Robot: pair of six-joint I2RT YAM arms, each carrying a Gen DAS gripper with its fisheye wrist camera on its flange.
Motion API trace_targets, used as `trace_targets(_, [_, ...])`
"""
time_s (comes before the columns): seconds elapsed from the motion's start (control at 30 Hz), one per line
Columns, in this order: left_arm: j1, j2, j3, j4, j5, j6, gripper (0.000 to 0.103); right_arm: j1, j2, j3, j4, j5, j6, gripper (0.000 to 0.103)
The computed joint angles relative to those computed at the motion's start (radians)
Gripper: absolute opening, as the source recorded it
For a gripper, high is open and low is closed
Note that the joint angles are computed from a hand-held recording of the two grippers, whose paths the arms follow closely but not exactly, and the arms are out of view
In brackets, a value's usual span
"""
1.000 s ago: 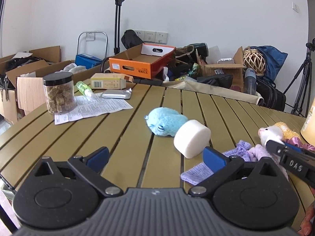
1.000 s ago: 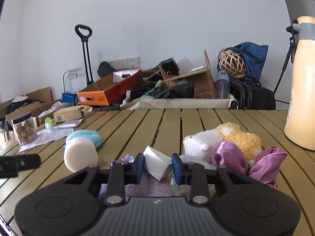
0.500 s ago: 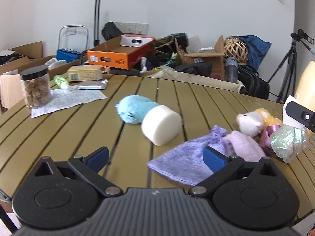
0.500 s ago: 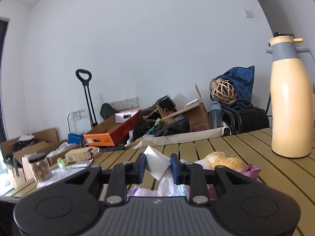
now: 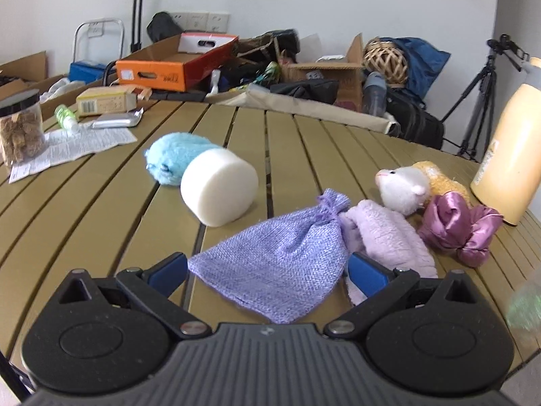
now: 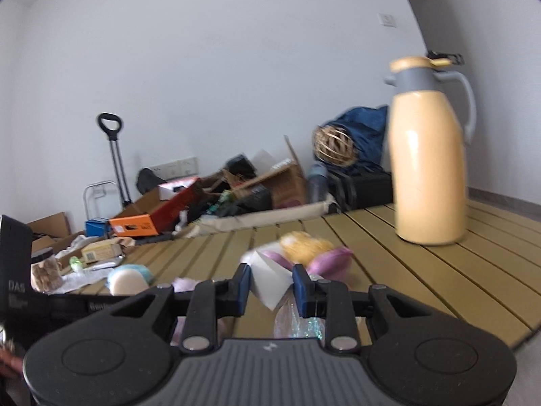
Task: Collect trash
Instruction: 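Close the left tool on the purple mesh drawstring bag, then lift the purple bag with the left tool while the right tool carries the paper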
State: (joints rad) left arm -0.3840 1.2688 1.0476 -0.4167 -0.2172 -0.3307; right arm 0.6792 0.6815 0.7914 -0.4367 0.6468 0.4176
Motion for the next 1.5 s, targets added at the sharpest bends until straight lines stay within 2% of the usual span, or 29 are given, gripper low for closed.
trace_targets(0.23, [-0.031,0.033,-0.009,0.036,-0.047,0.004,0.103,-0.032,-0.025,-0.015,-0.012,-0.025,0.005,0.026])
trace_targets(0.37, [-0.019,0.030,-0.017,0.053,-0.023,-0.009,0.102,-0.031,0.006,-0.009,0.004,-0.037,0.003,0.026])
trace_targets(0.47, [-0.020,0.032,-0.021,0.059,-0.026,-0.003,0.093,-0.025,0.009,-0.011,0.006,-0.036,0.003,0.026])
trace_targets(0.6, [-0.023,0.028,-0.027,0.060,-0.032,0.012,0.077,-0.024,0.006,-0.011,0.005,-0.035,0.005,0.026])
trace_targets(0.67, [-0.027,0.024,-0.032,0.064,-0.037,0.022,0.065,-0.023,0.007,-0.010,0.005,-0.035,0.006,0.026])
trace_targets(0.73, [-0.022,0.017,-0.040,0.072,-0.022,0.032,0.036,-0.026,0.007,-0.009,0.004,-0.039,0.004,0.026])
trace_targets(0.83, [-0.012,0.011,-0.041,0.069,0.009,0.035,0.019,-0.023,0.006,-0.010,0.005,-0.039,0.001,0.026])
trace_targets(1.0, [-0.004,-0.014,-0.052,0.076,0.007,0.033,0.013,-0.029,0.007,-0.012,0.007,-0.045,0.000,0.026])
trace_targets(1.5, [-0.017,-0.175,-0.096,0.119,-0.107,0.045,0.012,-0.025,0.001,-0.021,0.012,-0.043,-0.010,0.026])
